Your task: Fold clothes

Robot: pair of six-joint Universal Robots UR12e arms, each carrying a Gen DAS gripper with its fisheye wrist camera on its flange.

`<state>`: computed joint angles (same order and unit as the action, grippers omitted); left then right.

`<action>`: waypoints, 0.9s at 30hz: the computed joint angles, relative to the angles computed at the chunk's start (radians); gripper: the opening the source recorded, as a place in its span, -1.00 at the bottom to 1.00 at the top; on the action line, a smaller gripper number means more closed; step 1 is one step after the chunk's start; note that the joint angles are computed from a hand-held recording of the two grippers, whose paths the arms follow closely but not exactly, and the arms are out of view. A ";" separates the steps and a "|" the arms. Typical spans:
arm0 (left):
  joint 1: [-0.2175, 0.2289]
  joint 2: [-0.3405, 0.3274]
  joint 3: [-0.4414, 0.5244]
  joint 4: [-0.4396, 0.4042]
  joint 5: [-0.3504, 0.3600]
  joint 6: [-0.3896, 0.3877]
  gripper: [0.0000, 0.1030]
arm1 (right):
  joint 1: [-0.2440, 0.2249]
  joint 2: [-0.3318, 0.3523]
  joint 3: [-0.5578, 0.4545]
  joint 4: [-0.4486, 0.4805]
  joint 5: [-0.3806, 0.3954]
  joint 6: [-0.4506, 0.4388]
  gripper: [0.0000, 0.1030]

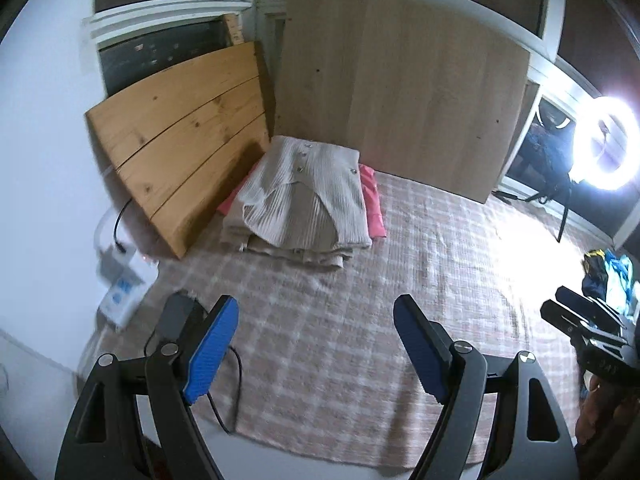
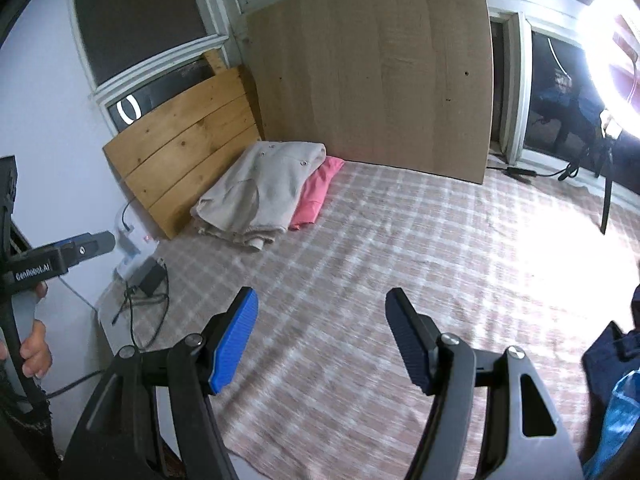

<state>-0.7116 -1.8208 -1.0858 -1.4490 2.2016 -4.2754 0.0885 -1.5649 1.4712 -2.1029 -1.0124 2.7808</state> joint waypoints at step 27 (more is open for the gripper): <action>-0.129 -0.149 0.288 -0.416 0.139 -0.470 0.52 | -0.113 -0.063 0.067 0.077 0.132 -0.240 0.28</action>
<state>-0.8401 -1.9698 -0.7976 -1.8650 2.3402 -4.7456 -0.0241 -1.6279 1.5384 -2.0256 -0.8804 2.5405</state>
